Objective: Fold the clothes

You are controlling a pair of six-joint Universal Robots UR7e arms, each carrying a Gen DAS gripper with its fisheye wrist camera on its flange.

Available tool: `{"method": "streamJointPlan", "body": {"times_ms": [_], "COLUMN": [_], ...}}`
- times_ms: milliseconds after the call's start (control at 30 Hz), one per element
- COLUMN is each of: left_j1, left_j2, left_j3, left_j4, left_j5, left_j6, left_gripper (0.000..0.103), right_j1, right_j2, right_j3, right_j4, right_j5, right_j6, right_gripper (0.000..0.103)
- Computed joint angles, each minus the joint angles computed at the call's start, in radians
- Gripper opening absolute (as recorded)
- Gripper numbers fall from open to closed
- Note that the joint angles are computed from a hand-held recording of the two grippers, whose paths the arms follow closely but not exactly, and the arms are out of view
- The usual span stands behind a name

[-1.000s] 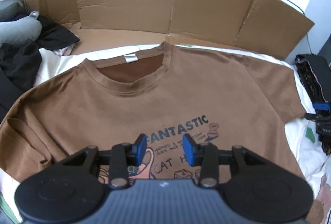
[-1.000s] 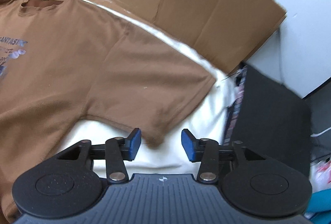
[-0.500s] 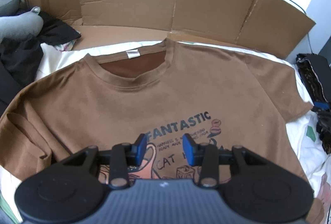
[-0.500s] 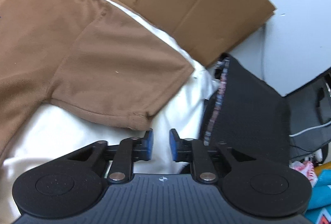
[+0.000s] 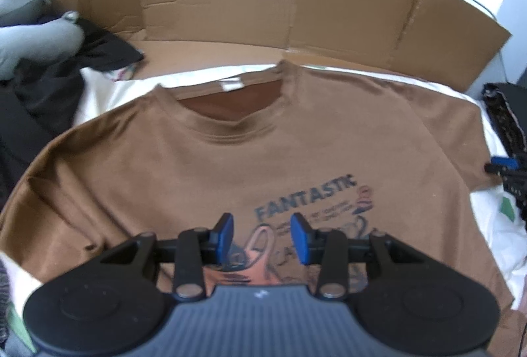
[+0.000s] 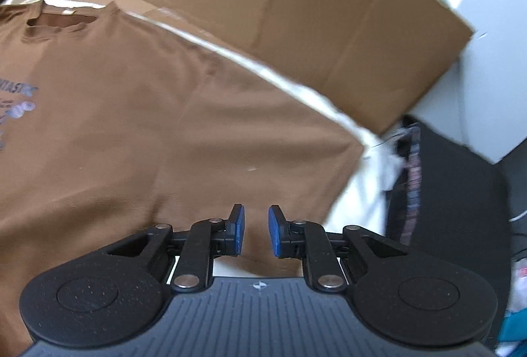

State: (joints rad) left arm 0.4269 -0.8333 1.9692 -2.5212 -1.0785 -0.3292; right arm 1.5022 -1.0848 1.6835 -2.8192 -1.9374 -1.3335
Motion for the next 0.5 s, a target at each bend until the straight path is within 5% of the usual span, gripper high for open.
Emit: {"method": "streamJointPlan", "body": {"times_ms": [233,500], "left_j1": [0.010,0.029], "left_j2": [-0.070,-0.178], "left_j3": [0.048,0.076], "left_j4": [0.012,0.177], "left_j5": [0.099,0.239], "left_j6": [-0.008,-0.091], "left_gripper": [0.041,0.041], "right_j1": [-0.025,-0.008], "right_j2": [0.019,0.021], "right_j3": [-0.012,0.008], "right_j4": [-0.012,-0.089], "right_j5": [-0.062,-0.111], "right_j6": [-0.015,-0.062], "right_gripper": [0.022,0.023]}}
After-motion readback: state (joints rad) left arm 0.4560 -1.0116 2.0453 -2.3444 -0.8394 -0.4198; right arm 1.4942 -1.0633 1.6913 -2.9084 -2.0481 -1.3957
